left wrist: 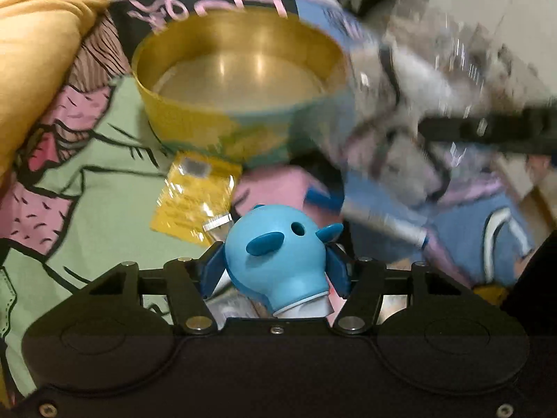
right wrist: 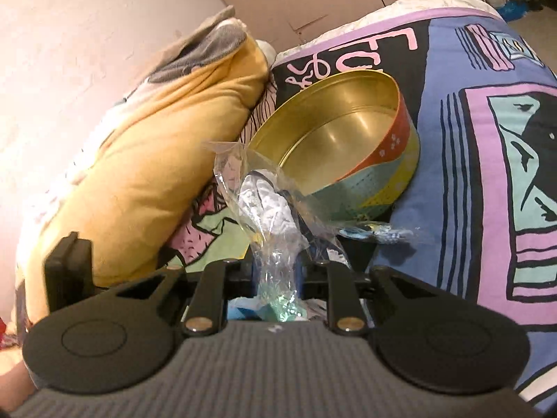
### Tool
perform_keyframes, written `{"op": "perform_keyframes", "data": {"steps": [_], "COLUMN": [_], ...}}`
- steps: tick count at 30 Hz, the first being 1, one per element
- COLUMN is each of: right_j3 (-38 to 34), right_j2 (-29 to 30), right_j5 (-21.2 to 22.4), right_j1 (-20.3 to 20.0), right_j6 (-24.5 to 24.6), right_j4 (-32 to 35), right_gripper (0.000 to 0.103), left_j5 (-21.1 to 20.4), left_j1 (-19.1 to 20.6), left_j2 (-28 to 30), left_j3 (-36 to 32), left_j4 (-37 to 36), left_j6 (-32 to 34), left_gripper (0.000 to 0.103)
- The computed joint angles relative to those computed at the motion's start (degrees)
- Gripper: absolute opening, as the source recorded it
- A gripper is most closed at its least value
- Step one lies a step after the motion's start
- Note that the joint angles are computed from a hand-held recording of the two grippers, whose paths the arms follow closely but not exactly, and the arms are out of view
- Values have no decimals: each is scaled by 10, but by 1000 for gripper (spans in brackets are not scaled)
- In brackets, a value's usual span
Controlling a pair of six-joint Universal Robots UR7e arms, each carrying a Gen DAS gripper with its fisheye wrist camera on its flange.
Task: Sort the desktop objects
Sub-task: 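Grasp the bow bag with the right tool while the left tool grasps the blue toy, then drop the bow bag and blue toy into the gold tin with both tools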
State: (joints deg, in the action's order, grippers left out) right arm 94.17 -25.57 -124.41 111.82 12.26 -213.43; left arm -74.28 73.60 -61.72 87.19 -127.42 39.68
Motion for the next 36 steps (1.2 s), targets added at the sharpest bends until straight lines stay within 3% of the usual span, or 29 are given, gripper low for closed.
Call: {"op": "perform_keyframes", "data": {"steps": [4, 13, 14, 15, 16, 17, 18, 20, 23, 27, 29, 31, 33, 36], "right_j3": [2, -138, -155, -175, -181, -189, -190, -160, -91, -39, -6, 18, 23, 1], "right_j2": [-4, 30, 39, 49, 50, 56, 63, 48, 5, -21, -34, -43, -45, -33], "right_j5": [21, 20, 22, 9, 2, -11, -27, -37, -52, -132, -133, -100, -77, -104], "right_j1": [-1, -12, -15, -17, -20, -21, -23, -25, -26, -14, -15, -26, -34, -34], "right_j6": [-6, -159, -183, -199, -202, -205, -203, -164, -49, 30, 91, 151, 174, 170], "right_j4": [-22, -50, -56, -51, -35, -32, -43, -35, -9, 12, 16, 14, 15, 34], "right_gripper": [22, 24, 37, 66, 78, 99, 103, 103, 103, 103, 103, 103, 103, 103], "left_j5": [-30, -11, -7, -4, -2, 0, 1, 6, 18, 19, 19, 33, 33, 40], "left_j1": [3, -3, -4, -4, -4, -5, -5, -5, -6, -9, -17, -31, -44, -63], "left_j2": [-7, 1, 1, 1, 2, 2, 2, 3, 6, 9, 13, 26, 48, 94], "left_j3": [-10, -20, -17, -16, -14, -13, -12, -11, -8, -18, -23, -35, -61, -117], "left_j4": [-19, -23, -25, -27, -29, -30, -30, -31, -34, -20, -24, -35, -38, -38], "left_j6": [-8, -27, -26, -27, -27, -29, -30, -30, -30, -54, -57, -60, -71, -118], "left_gripper": [58, 58, 58, 58, 58, 58, 58, 58, 58, 58, 58, 58, 58, 58]}}
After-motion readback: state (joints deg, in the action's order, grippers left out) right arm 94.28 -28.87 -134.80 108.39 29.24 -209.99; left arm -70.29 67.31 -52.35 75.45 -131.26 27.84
